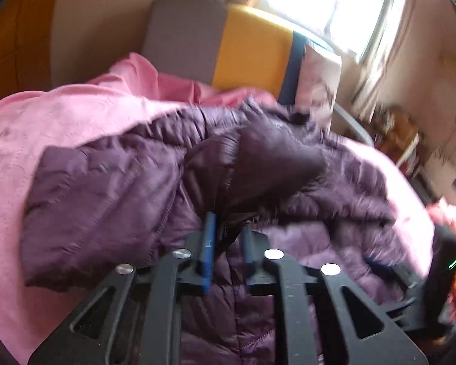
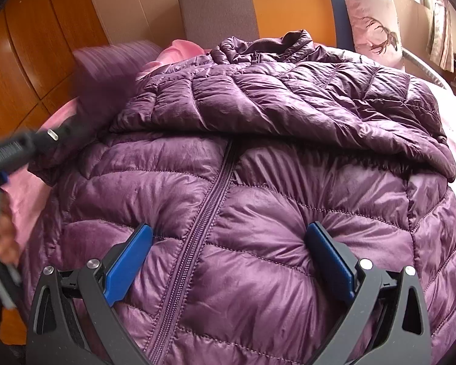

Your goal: Fold large clothes

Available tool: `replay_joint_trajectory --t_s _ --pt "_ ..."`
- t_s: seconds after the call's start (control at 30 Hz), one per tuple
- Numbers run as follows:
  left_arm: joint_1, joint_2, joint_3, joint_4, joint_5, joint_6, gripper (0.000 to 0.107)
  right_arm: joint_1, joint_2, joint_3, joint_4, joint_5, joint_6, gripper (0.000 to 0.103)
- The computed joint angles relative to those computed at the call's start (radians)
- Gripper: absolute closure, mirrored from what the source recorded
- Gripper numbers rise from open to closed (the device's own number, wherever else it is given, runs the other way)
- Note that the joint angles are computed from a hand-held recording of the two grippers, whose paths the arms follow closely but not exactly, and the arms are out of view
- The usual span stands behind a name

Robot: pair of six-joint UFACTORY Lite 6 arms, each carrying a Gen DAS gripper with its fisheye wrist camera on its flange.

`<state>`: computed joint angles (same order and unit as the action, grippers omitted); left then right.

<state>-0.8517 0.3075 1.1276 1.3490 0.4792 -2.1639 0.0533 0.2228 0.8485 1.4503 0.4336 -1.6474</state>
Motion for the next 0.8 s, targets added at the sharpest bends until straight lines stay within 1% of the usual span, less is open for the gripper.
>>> replay_joint_trajectory --t_s 0.03,0.07,0.1,0.13,0.17,0.2,0.23,0.27,0.3,0.37,0.43,0.47,0.5,0.53,0.57,0.6,0.63,0.67,0.73,0.8 --pt "-0.008 0.018 0.019 -0.038 -0.002 0.042 0.079 -0.012 0.004 0.018 -0.051 0.024 0.057 0.002" --pt "-0.017 0.025 0.021 -0.037 0.007 0.042 0.071 -0.027 0.009 0.04 -0.101 0.056 0.117 0.006" --pt "-0.011 0.018 0.015 -0.027 0.007 0.038 0.067 -0.047 0.017 0.068 -0.142 0.107 0.174 0.008" --pt "-0.017 0.013 0.0 -0.003 0.01 0.002 0.061 -0.069 0.031 0.104 -0.172 0.165 0.225 0.014" --pt "-0.017 -0.005 -0.034 0.042 0.003 -0.061 0.051 -0.084 0.043 0.134 -0.179 0.217 0.258 0.019" --pt "-0.014 -0.027 -0.065 0.088 -0.004 -0.12 0.044 -0.09 0.058 0.17 -0.179 0.265 0.29 0.02" --pt "-0.031 -0.06 -0.106 0.139 0.018 -0.203 0.034 -0.088 0.074 0.204 -0.175 0.303 0.316 0.021" --pt "-0.046 -0.089 -0.148 0.174 0.04 -0.264 0.032 -0.077 0.092 0.236 -0.168 0.334 0.337 0.022" --pt "-0.057 -0.09 -0.15 0.177 0.051 -0.282 0.032 -0.056 0.113 0.274 -0.164 0.355 0.362 0.022" --pt "-0.08 -0.102 -0.162 0.169 0.075 -0.31 0.032 0.007 0.17 0.361 -0.167 0.366 0.416 0.022" --pt "-0.105 -0.1 -0.156 0.133 0.103 -0.306 0.032 0.088 0.235 0.454 -0.215 0.311 0.499 0.022" --pt "-0.122 -0.115 -0.177 0.112 0.125 -0.313 0.032 0.135 0.28 0.512 -0.259 0.278 0.557 0.026" --pt "-0.134 -0.124 -0.194 0.09 0.143 -0.319 0.032 0.171 0.312 0.551 -0.292 0.262 0.598 0.032" --pt "-0.147 -0.128 -0.21 0.064 0.162 -0.328 0.032 0.207 0.343 0.594 -0.341 0.248 0.648 0.052" --pt "-0.155 -0.132 -0.217 0.026 0.184 -0.317 0.032 0.243 0.359 0.628 -0.407 0.222 0.705 0.07" --pt "-0.16 -0.131 -0.219 -0.022 0.209 -0.295 0.032 0.283 0.354 0.644 -0.48 0.174 0.756 0.078" --pt "-0.158 -0.129 -0.22 -0.067 0.228 -0.272 0.032 0.315 0.327 0.638 -0.522 0.135 0.768 0.09" --pt "-0.141 -0.137 -0.235 -0.106 0.227 -0.267 0.03 0.336 0.294 0.627 -0.543 0.106 0.767 0.092" --pt "-0.105 -0.165 -0.274 -0.11 0.195 -0.308 0.028 0.359 0.229 0.631 -0.594 0.054 0.792 0.095" --pt "-0.055 -0.184 -0.299 -0.126 0.154 -0.326 0.028 0.336 0.189 0.671 -0.596 0.058 0.814 0.096"
